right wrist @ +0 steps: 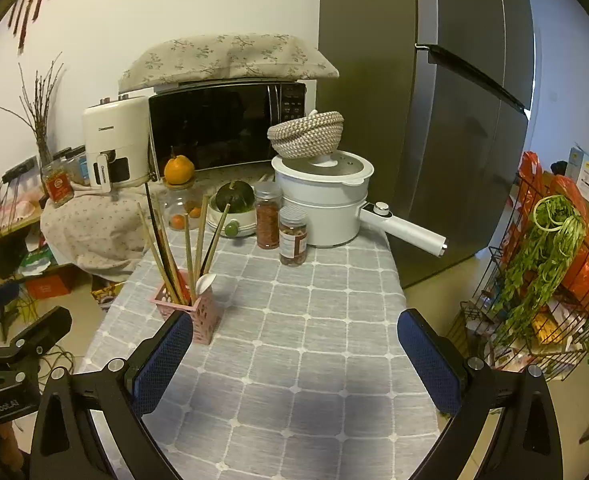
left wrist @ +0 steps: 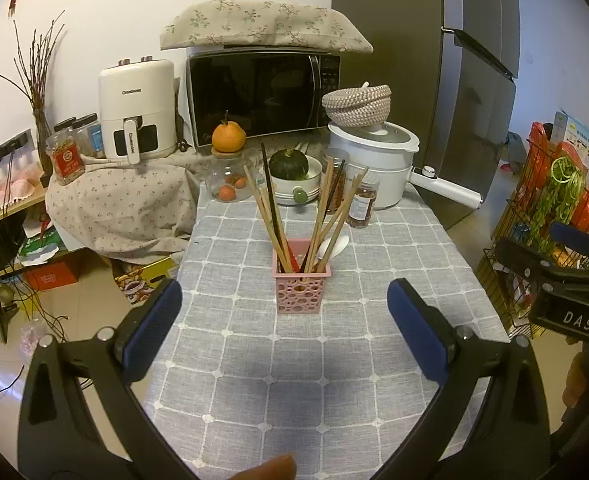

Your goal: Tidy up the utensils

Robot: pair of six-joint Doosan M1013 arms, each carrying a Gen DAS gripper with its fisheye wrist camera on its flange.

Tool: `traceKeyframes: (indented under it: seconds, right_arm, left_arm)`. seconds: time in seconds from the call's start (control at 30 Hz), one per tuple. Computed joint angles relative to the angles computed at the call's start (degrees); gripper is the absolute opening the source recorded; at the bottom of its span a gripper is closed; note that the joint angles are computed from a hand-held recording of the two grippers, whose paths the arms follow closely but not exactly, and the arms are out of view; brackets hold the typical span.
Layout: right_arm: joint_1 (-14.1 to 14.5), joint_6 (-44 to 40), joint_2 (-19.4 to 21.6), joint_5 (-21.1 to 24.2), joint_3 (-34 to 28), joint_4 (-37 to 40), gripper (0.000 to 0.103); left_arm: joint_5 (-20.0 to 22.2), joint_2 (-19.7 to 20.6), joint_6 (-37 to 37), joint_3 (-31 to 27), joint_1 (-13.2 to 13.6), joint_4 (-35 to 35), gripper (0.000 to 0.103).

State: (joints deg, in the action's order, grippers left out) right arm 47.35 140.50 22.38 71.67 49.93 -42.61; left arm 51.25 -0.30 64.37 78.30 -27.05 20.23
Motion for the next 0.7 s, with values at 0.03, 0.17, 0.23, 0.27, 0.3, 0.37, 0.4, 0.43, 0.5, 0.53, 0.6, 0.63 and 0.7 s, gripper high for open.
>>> traceKeyframes:
  seconds: [0.03,0.17,0.23,0.27,0.3,0.37,0.4,0.43,0.5,0.53,0.6,0.63,0.7]
  right_arm:
    - [0.0,0.01,0.05,0.04,-0.09,0.03,0.103]
    - [-0.02,-0.12,0.06,0.08,-0.1,0.14,0.103]
    - [-0.05,-0.09,-0.09,-0.12,0.11,0.15,0.103]
    - [-0.02,-0.08,-0.01,-0.09,0.0,0.14,0.103]
    - [-0.03,-0.11,-0.05,-0.1,0.07,0.07,0.103]
    - [-0.03,0.02,-0.06,-0.12,0.09,0.0,0.103]
    - [0.0,0.17,-0.01,-0.07,0.01,-0.06,0.103]
    - [0.01,0.33,0.0,-0.07,0.0,-0.11,0.103]
    - [0.09,0.58,0.01,-0.06,-0.02,-0.21,0.103]
    - [0.1,0.6,0.0,-0.06,0.0,-0.27,0.103]
    - [0.13,0.66,0.05,-0.09,-0.04,-0.39,0.103]
    - [0.15,0.63,0.1,-0.03,-0.16,-0.35,0.103]
    - [0.17,0.77,0.08,0.08,-0.14,-0.38,0.103]
  left_arm:
    - [-0.02,0.0,0.02,0.0,0.02,-0.03,0.102]
    - [-0.06,0.0,0.2,0.0,0.08,-0.14,0.102]
    - [-0.04,-0.02,0.17,0.03,0.07,-0.15,0.102]
    - [0.01,-0.02,0.22,0.02,0.05,-0.21,0.102]
    - [0.08,0.0,0.32,0.0,0.03,-0.32,0.102]
    - [0.06,-0.03,0.15,0.16,-0.08,-0.25,0.102]
    - [0.05,-0.07,0.06,0.21,-0.15,-0.2,0.102]
    - [0.05,-0.04,0.01,0.19,-0.15,-0.18,0.102]
    - [0.15,0.0,0.17,0.13,-0.09,-0.25,0.102]
    - [0.22,-0.02,0.1,0.17,-0.15,-0.26,0.102]
    - [0.43,-0.05,-0.12,0.21,-0.34,-0.26,0.102]
    - [0.45,0.02,-0.15,0.16,-0.33,-0.3,0.102]
    - [0.49,0.01,-0.13,0.18,-0.42,-0.22,0.102]
